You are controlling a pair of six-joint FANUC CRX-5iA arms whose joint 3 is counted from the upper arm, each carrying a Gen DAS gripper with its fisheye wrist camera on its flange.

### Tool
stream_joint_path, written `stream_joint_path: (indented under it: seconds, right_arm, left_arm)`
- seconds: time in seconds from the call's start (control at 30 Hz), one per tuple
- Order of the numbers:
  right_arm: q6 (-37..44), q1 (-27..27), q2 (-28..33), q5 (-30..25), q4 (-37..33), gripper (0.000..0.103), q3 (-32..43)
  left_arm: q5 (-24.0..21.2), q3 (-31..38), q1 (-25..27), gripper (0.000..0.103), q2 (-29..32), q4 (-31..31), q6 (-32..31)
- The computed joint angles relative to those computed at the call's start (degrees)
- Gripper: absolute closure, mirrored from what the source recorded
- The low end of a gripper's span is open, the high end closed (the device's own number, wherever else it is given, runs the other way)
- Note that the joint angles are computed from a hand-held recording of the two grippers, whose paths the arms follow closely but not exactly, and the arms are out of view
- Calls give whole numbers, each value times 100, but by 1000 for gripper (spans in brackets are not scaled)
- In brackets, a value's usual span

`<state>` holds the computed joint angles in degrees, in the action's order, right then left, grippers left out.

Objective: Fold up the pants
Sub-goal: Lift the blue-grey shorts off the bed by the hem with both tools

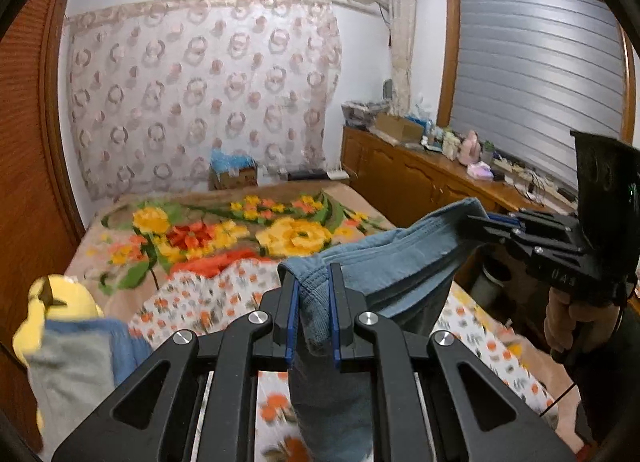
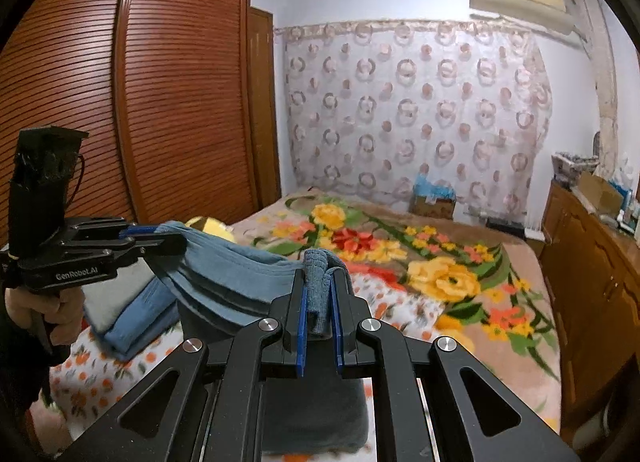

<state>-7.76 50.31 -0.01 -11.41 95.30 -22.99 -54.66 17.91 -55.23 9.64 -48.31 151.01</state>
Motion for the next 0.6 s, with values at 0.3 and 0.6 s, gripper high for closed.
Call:
stream_joint_path:
  seconds: [0.3, 0.6]
  right_arm:
    - [-2125, -396, -104, 342, 2433, 93, 14]
    - [-1026, 588, -447, -312, 544, 93, -1105]
  left_arm:
    - [-386, -198, -417, 89, -231, -462, 393]
    - [-602, -800, -913, 89, -223, -216, 972]
